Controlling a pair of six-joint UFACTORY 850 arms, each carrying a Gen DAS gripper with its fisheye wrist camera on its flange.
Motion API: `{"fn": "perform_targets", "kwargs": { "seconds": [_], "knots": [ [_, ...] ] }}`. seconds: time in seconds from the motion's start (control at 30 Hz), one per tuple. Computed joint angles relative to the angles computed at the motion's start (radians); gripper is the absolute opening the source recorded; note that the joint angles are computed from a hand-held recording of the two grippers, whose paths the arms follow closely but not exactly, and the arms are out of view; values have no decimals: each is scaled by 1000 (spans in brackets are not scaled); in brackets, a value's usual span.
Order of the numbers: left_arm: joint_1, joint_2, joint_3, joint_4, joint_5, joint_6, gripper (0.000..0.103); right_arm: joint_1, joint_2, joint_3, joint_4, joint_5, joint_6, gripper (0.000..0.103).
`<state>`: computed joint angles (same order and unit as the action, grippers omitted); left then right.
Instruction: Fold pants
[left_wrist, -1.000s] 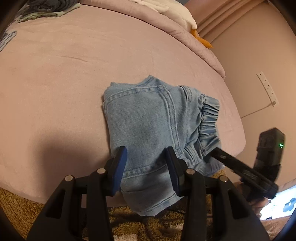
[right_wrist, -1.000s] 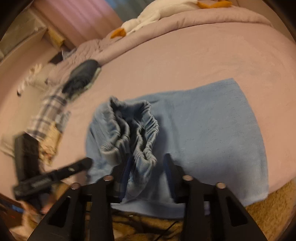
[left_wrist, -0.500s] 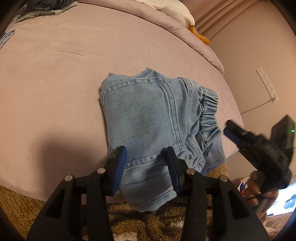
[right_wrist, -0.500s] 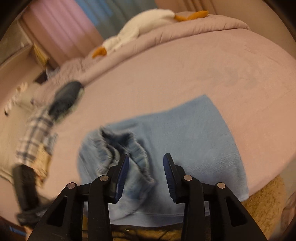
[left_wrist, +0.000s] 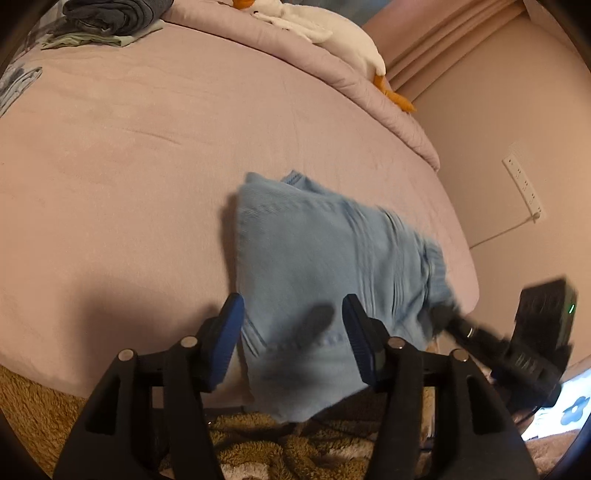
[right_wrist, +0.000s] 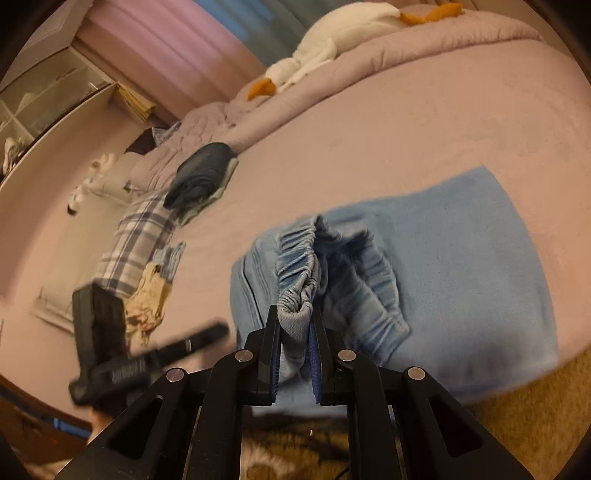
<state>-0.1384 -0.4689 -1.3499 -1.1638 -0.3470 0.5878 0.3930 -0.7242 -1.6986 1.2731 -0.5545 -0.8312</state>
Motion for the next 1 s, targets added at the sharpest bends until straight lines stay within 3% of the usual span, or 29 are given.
{"fn": "perform_targets", "kwargs": {
  "seconds": [0.1,0.2,0.27,0.33,0.37,0.43,0.47,0.53,0.63,0.7,0.8,0.83,0.9,1.0],
  "knots": [
    [-12,-50,-52,163,-32,-159,54,7,-22,-10,-185,64,181,14],
    [-22,-109,-105,248,-90,-251,54,-1,-78,-54,-222,27,247,14],
    [-31,-109,-102,273,-67,-267,55,6,-75,-64,-265,36,267,16],
    [-37,-106,-102,302,-60,-281,56,15,-70,-79,-383,53,343,24],
    [-36,-105,-100,297,-58,-282,56,17,-68,-83,-423,60,371,34],
    [-37,-103,-93,270,-51,-263,56,20,-59,-83,-523,87,449,66],
    [-39,-101,-90,268,-47,-258,56,22,-58,-81,-530,110,454,69],
    [-45,-98,-85,282,-38,-267,56,8,-63,-83,-419,100,388,69],
    [-44,-99,-87,294,-39,-280,56,-9,-129,-163,-316,-9,322,69],
    [-44,-97,-86,297,-39,-286,56,1,-169,-206,-373,2,366,69],
    [-33,-90,-73,229,-44,-249,54,-1,-194,-229,-276,5,294,67],
    [-33,-86,-72,240,-41,-266,53,-3,-197,-233,-259,0,276,48],
    [-40,-66,-60,345,-10,-361,53,-17,-201,-231,-161,-55,191,33],
    [-45,-46,-54,373,23,-373,53,-27,-166,-195,-113,-59,137,28]
  ]
}}
